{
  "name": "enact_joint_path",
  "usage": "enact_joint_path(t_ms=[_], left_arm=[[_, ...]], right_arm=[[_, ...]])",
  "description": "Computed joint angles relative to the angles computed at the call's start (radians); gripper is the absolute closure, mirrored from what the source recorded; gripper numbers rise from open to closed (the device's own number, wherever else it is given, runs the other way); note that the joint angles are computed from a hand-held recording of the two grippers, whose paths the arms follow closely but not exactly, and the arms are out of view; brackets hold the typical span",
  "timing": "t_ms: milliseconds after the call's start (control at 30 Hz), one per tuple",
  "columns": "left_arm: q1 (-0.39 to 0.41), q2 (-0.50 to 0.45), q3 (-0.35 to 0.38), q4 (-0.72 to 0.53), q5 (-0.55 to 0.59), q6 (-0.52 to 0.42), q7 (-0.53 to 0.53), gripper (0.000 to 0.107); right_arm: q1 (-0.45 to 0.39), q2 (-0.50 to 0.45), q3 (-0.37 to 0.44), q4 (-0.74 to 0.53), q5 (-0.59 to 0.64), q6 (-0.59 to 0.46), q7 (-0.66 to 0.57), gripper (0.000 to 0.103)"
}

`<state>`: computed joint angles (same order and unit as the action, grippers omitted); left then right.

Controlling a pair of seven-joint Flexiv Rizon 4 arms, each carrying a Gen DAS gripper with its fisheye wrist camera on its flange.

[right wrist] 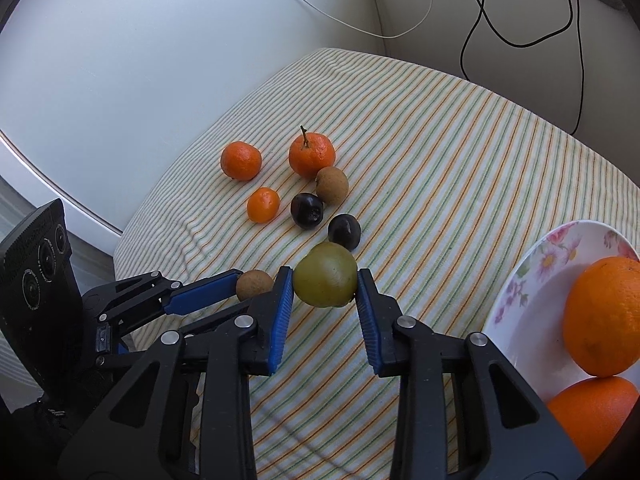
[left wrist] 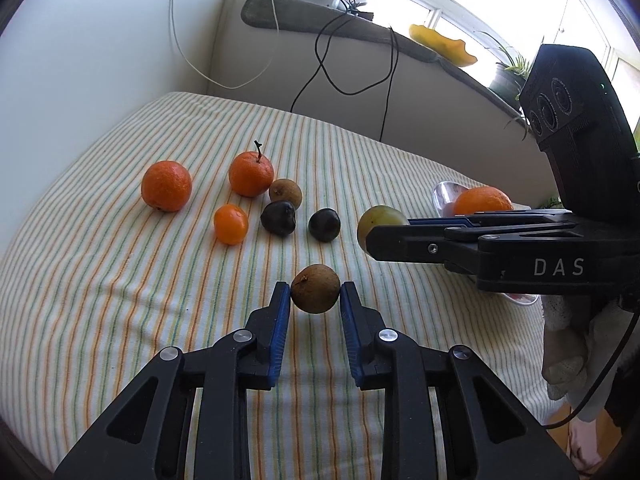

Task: Organize fruits
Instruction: 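Close the right tool on the green fruit while the left tool grasps a brown kiwi, then carry the green fruit with the right tool while the left tool carries the kiwi over the plate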

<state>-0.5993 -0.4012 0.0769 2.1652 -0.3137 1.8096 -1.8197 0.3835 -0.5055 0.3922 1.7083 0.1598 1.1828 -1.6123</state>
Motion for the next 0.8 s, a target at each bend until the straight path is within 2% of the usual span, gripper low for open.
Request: enact_joint_path(t_ms=[300, 333, 433, 800], left_arm=[[0.009, 0.014, -0.036, -0.015, 0.01, 0.015, 0.006, 0.083], [0.037, 0.016, -0.063, -0.017, 0.022, 0.017, 0.01, 0.083], [0.047, 0.014, -0.082, -0.034, 0.031, 0.013, 0.015, 0.083], [0.066, -0.022, -0.134, -0.126, 0.07, -0.017, 0.036, 0.083]], right_arm=[[-0.061, 0.079, 0.032, 0.066, 0.086, 0.034, -0.064, 0.07], [-0.069, 0.09, 0.034, 0.074, 0.098, 0.038, -0.072, 0.07], [-0.087, 0.117, 0.04, 0.088, 0.135, 0.044, -0.096, 0.07], [-0.12, 0.235, -0.001, 0.172, 0.224, 0.085, -0.153, 0.07]])
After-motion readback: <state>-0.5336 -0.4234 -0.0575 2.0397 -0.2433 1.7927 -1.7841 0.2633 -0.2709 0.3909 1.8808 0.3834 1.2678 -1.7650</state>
